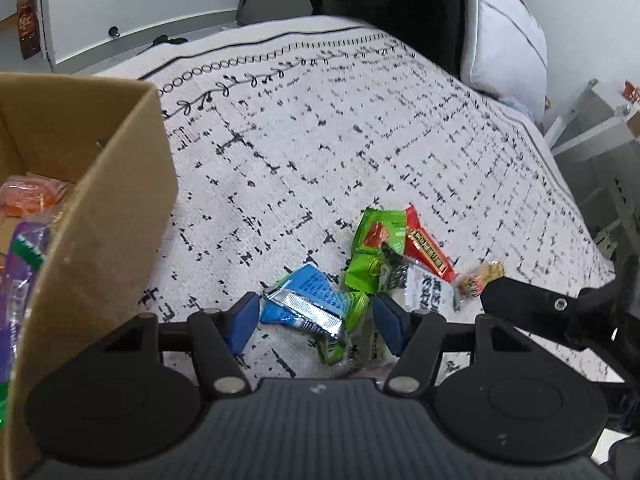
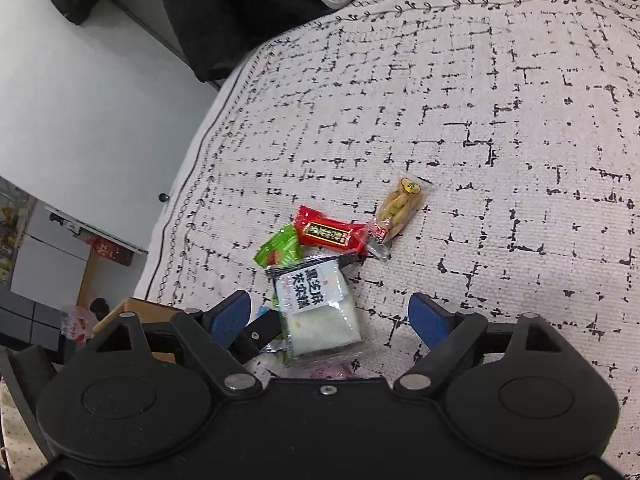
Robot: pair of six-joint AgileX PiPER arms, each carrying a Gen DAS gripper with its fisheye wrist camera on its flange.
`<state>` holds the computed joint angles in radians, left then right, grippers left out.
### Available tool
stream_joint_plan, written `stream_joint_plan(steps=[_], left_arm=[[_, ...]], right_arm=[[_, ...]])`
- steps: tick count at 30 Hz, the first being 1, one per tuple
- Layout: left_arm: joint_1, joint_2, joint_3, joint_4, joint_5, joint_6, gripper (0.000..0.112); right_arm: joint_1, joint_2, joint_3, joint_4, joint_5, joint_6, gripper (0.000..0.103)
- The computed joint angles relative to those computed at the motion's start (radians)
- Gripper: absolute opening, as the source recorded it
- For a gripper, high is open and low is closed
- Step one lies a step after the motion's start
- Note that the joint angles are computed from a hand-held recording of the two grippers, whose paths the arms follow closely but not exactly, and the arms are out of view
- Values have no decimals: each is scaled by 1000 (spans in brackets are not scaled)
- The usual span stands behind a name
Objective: Organize snacks
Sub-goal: 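Grasp the blue packet with the left tool while the right tool grasps the white cake pack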
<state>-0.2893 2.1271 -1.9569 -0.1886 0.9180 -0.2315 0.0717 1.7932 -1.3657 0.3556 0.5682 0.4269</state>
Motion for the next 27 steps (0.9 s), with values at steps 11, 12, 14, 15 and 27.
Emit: stream_joint_plan(steps=[11, 12, 14, 15, 27], left_arm=[[5, -22, 52, 3, -38, 33, 45], [8, -23, 51, -3, -33, 36, 45], [17, -33, 63, -14, -29, 41, 45], [21, -37, 68, -16, -27, 43, 45], [35, -124, 144, -23, -19, 80, 44]], right_arm=[[49, 98, -107, -114, 51, 80, 86], [54, 106, -116, -125, 56, 90, 86], [64, 121, -131, -149, 65, 108, 86], [68, 127, -136, -156, 68, 111, 86], [102, 118, -141, -220, 83, 81, 45]])
